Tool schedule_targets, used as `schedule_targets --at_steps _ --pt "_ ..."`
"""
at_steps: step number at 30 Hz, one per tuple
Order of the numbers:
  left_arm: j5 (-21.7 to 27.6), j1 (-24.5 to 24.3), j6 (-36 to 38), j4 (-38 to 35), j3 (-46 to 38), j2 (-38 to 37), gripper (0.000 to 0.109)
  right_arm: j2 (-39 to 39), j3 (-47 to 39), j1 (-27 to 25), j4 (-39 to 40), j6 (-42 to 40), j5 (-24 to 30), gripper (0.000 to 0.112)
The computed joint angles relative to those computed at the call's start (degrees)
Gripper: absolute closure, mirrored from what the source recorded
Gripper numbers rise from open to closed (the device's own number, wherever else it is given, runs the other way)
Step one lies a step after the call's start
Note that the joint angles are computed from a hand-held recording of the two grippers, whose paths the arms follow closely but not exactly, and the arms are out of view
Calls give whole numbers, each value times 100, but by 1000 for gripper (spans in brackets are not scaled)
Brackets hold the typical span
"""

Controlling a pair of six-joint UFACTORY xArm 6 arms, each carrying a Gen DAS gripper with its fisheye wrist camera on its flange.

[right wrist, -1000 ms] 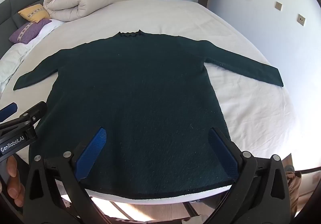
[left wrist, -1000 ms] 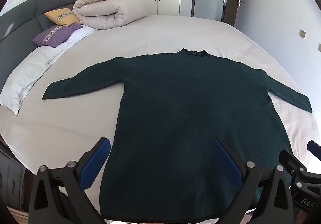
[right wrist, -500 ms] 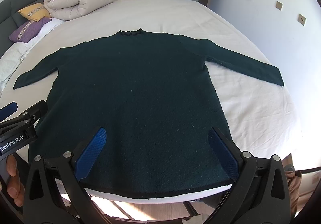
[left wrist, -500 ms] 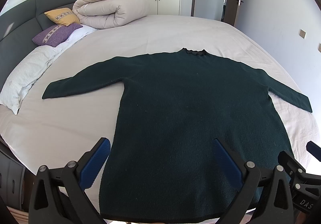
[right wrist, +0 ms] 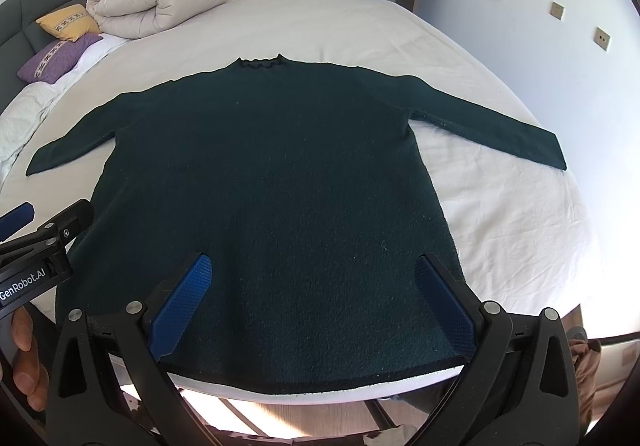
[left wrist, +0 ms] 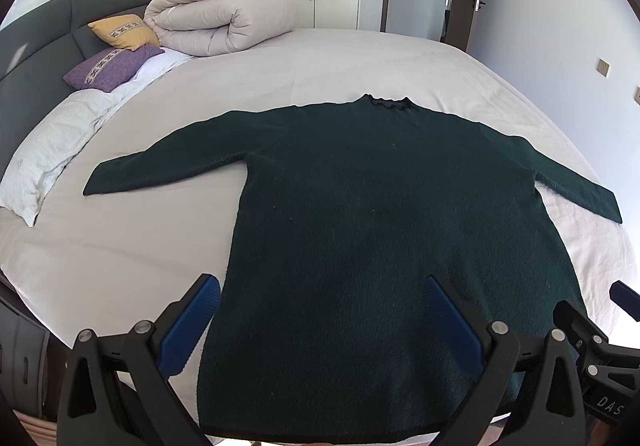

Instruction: Fold small clothes

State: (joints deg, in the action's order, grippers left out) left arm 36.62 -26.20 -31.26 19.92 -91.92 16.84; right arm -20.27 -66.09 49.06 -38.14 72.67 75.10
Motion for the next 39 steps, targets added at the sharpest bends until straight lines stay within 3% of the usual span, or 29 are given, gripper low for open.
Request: schedule_targets --at_steps 39 --pt "42 -24 40 -86 -28 5 6 7 84 2 32 15 -49 9"
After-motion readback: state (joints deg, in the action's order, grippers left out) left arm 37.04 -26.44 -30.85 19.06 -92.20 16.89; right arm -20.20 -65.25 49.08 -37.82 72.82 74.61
